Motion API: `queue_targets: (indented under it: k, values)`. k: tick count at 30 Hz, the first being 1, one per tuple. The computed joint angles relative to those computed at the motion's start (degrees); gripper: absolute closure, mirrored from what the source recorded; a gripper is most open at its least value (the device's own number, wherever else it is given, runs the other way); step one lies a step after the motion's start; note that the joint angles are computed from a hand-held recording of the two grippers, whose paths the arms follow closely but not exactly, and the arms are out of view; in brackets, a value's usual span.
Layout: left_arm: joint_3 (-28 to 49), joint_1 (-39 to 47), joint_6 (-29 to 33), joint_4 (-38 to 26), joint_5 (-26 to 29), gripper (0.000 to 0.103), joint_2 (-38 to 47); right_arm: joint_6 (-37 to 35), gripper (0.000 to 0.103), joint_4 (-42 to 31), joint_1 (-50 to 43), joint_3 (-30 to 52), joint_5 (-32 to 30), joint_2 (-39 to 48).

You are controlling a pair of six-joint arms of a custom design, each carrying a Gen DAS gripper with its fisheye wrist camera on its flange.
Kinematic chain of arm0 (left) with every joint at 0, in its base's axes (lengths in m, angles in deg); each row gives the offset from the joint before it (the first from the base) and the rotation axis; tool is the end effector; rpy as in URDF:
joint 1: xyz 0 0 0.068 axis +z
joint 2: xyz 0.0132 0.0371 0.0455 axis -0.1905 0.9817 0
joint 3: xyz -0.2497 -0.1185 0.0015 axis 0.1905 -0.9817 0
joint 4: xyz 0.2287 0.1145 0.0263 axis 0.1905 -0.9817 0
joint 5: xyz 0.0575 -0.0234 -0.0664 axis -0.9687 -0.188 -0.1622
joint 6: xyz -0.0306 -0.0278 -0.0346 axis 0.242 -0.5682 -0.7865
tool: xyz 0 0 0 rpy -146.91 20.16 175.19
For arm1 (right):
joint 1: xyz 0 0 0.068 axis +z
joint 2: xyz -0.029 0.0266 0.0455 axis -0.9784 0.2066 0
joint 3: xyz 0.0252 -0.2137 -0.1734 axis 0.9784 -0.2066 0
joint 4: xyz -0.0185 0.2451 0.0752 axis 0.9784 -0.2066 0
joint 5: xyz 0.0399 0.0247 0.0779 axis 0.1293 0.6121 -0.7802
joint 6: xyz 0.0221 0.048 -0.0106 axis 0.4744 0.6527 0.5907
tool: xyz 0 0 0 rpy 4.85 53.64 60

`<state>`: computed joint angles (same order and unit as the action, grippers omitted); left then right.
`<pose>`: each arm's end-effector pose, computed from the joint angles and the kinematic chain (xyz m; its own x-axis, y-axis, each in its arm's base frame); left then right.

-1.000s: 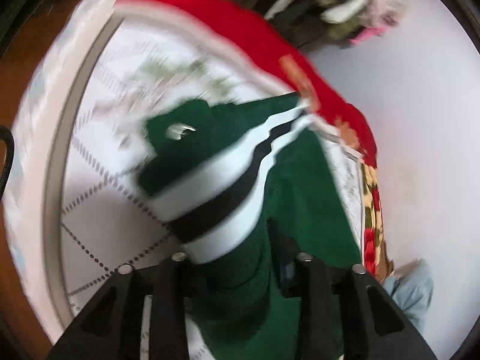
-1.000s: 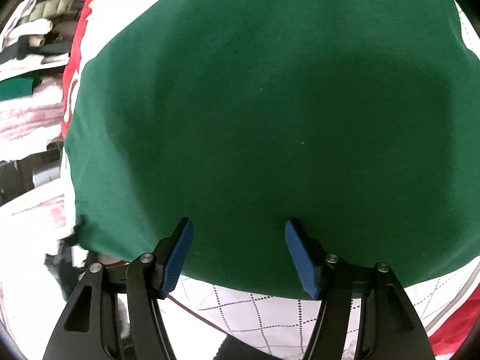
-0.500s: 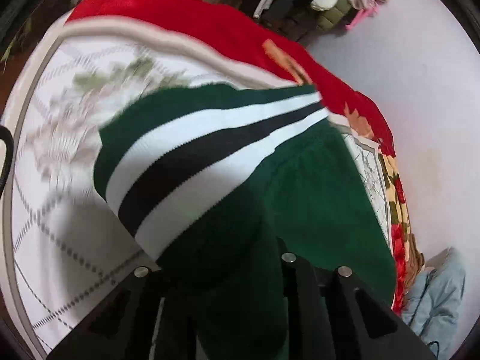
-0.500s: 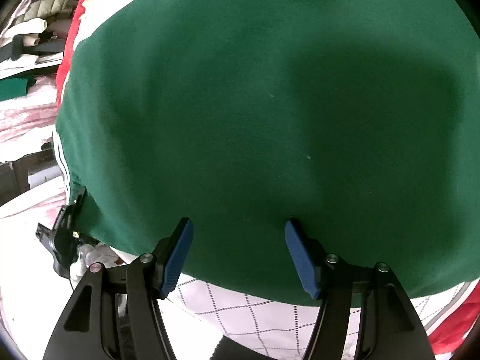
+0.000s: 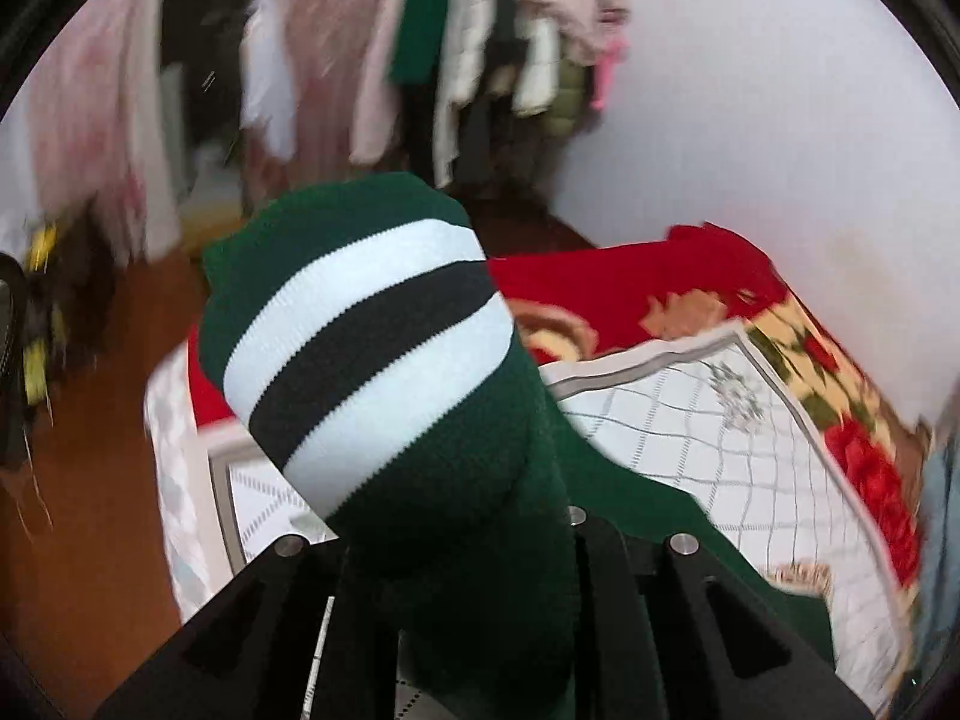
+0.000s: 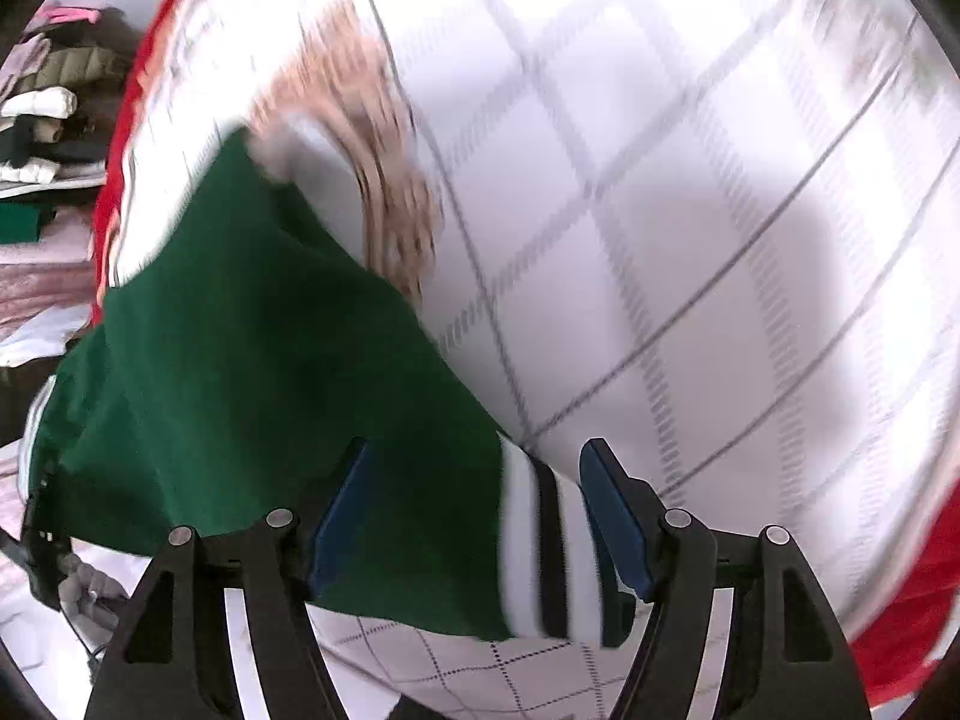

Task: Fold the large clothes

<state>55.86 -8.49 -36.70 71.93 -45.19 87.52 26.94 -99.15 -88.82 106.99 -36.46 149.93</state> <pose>0.3161 0.0188 0.2034 -0.5695 -0.3312 -0.7523 -0.3422 0.9277 -0.1493 0.3051 -0.0473 0.1550 -0.8538 0.4252 0.3005 0.4949 0.8420 0.2148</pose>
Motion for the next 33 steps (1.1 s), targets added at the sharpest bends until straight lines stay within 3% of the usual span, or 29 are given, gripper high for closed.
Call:
queue_targets:
  k: [3, 7, 12, 15, 18, 19, 21, 23, 25, 28, 29, 30, 31, 33]
  values:
    - [2.1, -8.4, 2.2, -1.8, -2.0, 0.092, -1.4, 1.6, 0.031, 7.4, 1.5, -9.0, -2.4, -2.1]
    - [3.8, -21.0, 2.9, -4.5, 1.0, 0.093, -1.6, 3.5, 0.031, 10.2, 0.8, -13.0, -4.1, -5.4]
    - [6.1, -37.3, 0.8, -3.9, 5.2, 0.093, 6.6, -4.5, 0.032, 7.1, -4.6, -13.2, -5.4, -5.8]
    - [7.9, -44.0, 0.4, -2.4, 7.6, 0.093, 15.4, -3.0, 0.032, 8.9, -2.1, -14.6, -6.7, -5.9]
    - [10.6, -47.1, 1.1, -3.6, 6.9, 0.093, 23.4, -6.2, 0.032, 6.9, -5.9, -13.7, -7.7, -5.3]
    - [10.7, -47.5, 1.6, -3.3, 5.9, 0.093, 24.9, -8.1, 0.038, 5.3, -8.1, -13.5, -7.4, -5.3]
    - [11.6, -47.3, 2.5, -5.6, 4.8, 0.092, 25.4, -10.0, 0.038, 3.5, -10.3, -13.6, -7.4, -6.1]
    - [13.8, -46.7, 3.0, -10.0, 5.4, 0.089, 24.8, -11.8, 0.035, 0.8, -12.8, -13.8, -6.0, -8.2]
    - [15.0, -46.5, 3.1, -13.3, 4.8, 0.087, 23.6, -13.9, 0.024, -1.8, -15.9, -14.0, -3.4, -12.3]
    - [15.1, -45.7, 3.9, -16.5, 4.6, 0.069, 21.9, -16.3, 0.022, -6.4, -21.2, -13.1, -1.4, -18.1]
    - [14.9, -45.2, 3.5, -17.4, 5.4, 0.043, 21.2, -16.9, 0.022, -8.2, -23.0, -12.2, -2.0, -19.0]
    - [12.5, -44.6, 3.2, -16.4, 6.4, 0.006, 20.0, -18.0, 0.022, -10.4, -25.4, -11.1, -2.6, -19.7]
    - [10.5, -44.1, 2.5, -15.9, 8.3, 0.0, 18.4, -18.4, 0.022, -12.4, -27.3, -9.8, -3.7, -20.6]
    - [8.5, -43.2, 1.1, -17.0, 10.3, 0.0, 15.8, -19.8, 0.018, -16.3, -30.3, -7.4, -7.5, -22.0]
